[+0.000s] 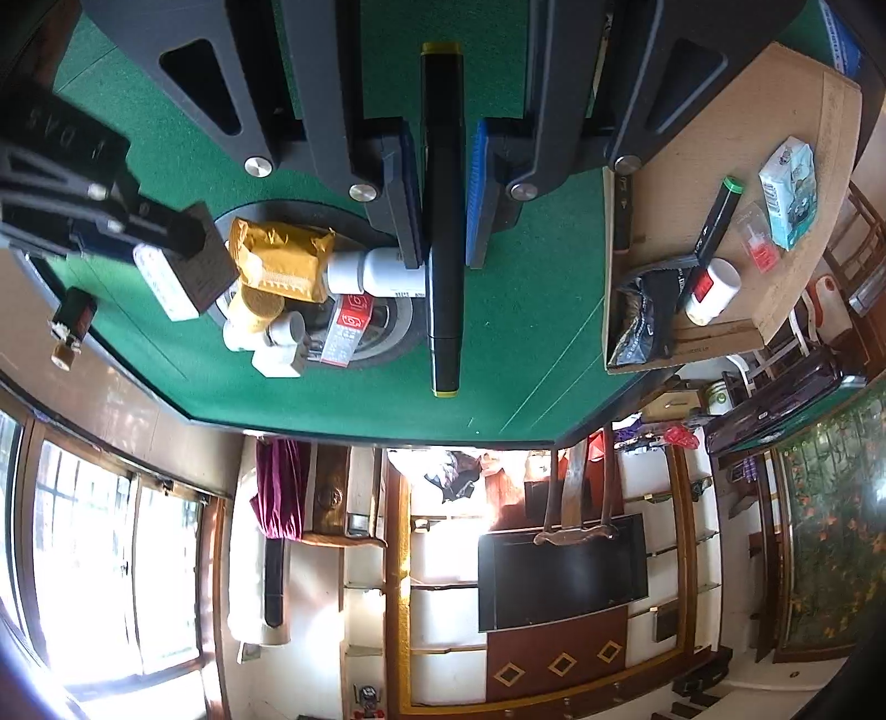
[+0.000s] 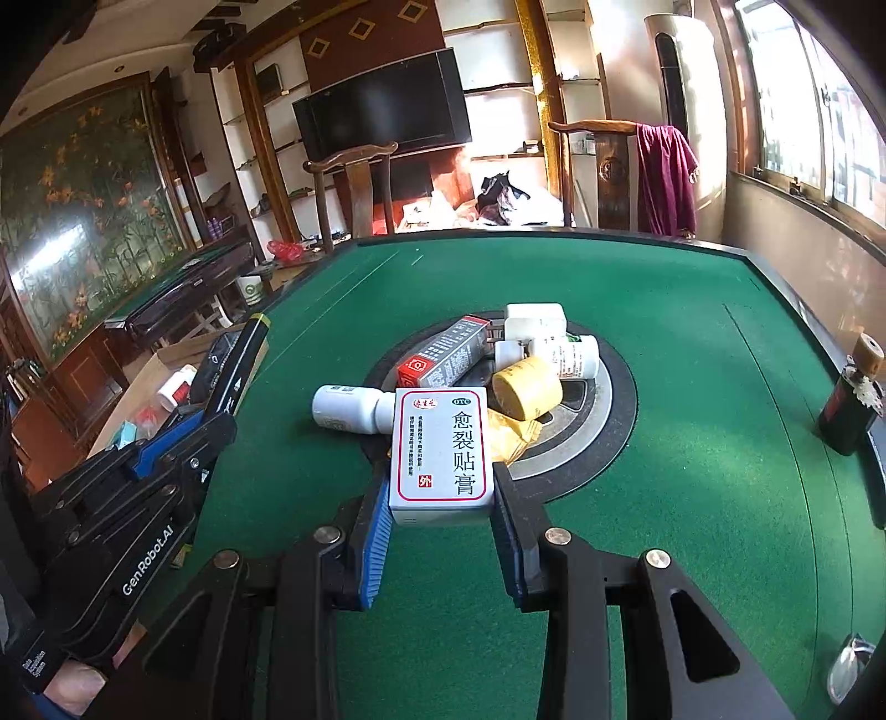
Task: Organize objects
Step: 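Carry the marker and the medicine box over the cardboard tray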
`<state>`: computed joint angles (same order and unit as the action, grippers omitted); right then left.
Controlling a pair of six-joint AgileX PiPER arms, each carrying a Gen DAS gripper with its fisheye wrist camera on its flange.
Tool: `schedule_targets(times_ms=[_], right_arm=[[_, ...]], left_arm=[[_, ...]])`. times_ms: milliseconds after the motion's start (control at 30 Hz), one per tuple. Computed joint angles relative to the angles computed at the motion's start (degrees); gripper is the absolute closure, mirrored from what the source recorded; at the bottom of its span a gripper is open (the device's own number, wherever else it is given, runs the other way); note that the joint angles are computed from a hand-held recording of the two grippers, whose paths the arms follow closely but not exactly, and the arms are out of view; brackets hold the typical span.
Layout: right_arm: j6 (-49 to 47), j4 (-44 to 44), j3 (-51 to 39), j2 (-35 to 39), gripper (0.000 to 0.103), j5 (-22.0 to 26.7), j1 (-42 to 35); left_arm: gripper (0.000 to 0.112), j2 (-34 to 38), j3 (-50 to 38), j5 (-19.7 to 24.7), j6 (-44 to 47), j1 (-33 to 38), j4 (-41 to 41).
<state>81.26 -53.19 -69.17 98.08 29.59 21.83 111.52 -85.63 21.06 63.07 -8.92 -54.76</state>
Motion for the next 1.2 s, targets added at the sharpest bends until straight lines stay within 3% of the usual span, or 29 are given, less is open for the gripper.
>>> schedule_targets(times_ms=[133, 433, 700, 833, 1000, 1200], right_arm=[[3.13, -1.71, -0.17, 0.13, 0.067, 1.2, 1.99], [4.23, -1.69, -4.16, 3.5, 0.067, 3.51, 6.26], [-2.33, 2.21, -14.98, 10.47, 0.067, 5.08, 9.84], [-9.89, 6.09, -24.55, 15.87, 0.067, 6.9, 11.18], [-24.49, 17.7, -40.94, 25.62, 0.067, 9.71, 12.36], [-35.59, 26.04, -57.96, 35.97, 0.066, 16.01, 12.96]], left_arm=[[0.098, -0.18, -0.44, 1.42, -0.73, 1.29, -0.58], [0.098, -2.33, 1.95, 4.2, 7.36, 8.12, -9.57], [0.098, 3.82, -7.62, 7.66, -0.45, 16.77, -7.07], [0.098, 8.39, -14.63, 9.39, -10.41, 19.16, 0.09], [0.098, 15.13, -26.11, 14.85, -26.41, 20.06, 14.35], [0.098, 21.9, -38.07, 23.54, -32.97, 21.58, 20.02]])
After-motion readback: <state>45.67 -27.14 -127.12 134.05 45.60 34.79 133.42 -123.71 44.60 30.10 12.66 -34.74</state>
